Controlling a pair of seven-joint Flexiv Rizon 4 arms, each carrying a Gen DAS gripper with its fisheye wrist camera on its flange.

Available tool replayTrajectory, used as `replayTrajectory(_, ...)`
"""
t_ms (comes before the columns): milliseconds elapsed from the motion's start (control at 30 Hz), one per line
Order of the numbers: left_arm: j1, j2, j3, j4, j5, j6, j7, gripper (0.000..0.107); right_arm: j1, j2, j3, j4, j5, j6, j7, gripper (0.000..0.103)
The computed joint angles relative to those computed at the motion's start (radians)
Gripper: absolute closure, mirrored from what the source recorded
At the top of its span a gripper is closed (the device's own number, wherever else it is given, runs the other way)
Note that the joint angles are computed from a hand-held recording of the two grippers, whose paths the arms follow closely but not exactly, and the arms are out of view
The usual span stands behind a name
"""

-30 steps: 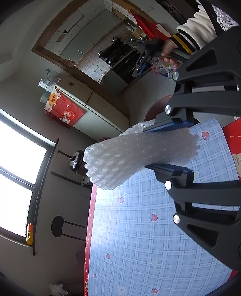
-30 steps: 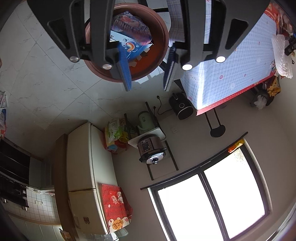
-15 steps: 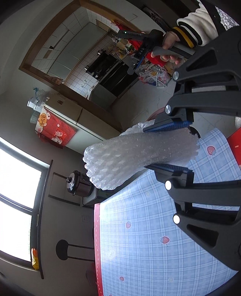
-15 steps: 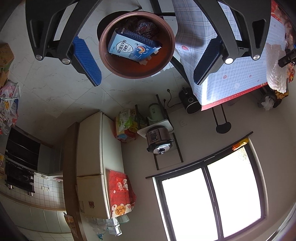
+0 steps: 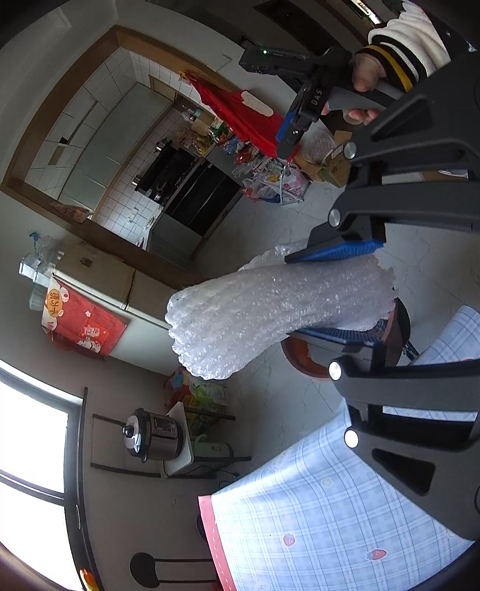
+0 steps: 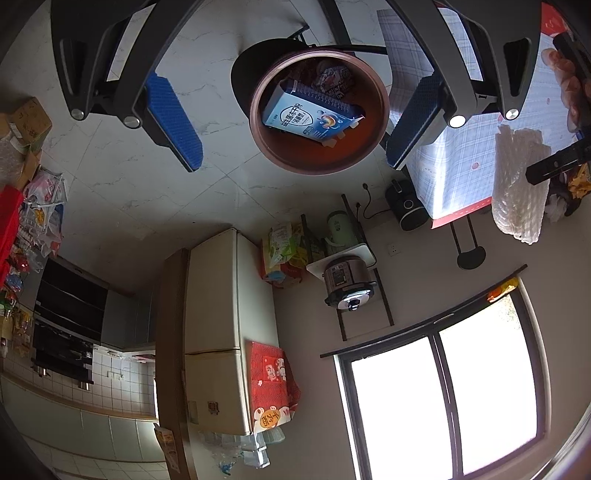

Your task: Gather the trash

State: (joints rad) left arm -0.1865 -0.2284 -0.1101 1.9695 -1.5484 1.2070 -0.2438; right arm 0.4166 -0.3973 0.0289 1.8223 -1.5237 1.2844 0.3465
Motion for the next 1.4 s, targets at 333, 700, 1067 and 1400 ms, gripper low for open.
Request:
replayTrajectory(333,0.013,-0.204,-0.084,-0.196,0.254,0.008,-0.195,0.069,-0.059,0.035,0.004,0.073,-0.028,0.013,0.047,0.005)
replayTrajectory(700,0.063,-0.253,-0.170,-0.259,0.440,0.064,-0.264,0.015,-0.070,0.041,0.018,0.088,-0.025,-0.003,0.068,0.005)
replayTrajectory(1067,0.090,-0.067,-0.137,-0.075,0.313,0.180,-0.204,0.010,0.010,0.012,0.023,0.014,0.047,-0.012,-0.049,0.005)
replayTrajectory(1400,0.046,0.137,0.023,0.081,0.182,0.218,-0.072,0.010,0.168,0.033,0.052,-0.069,0.111,-0.229,-0.103,0.005)
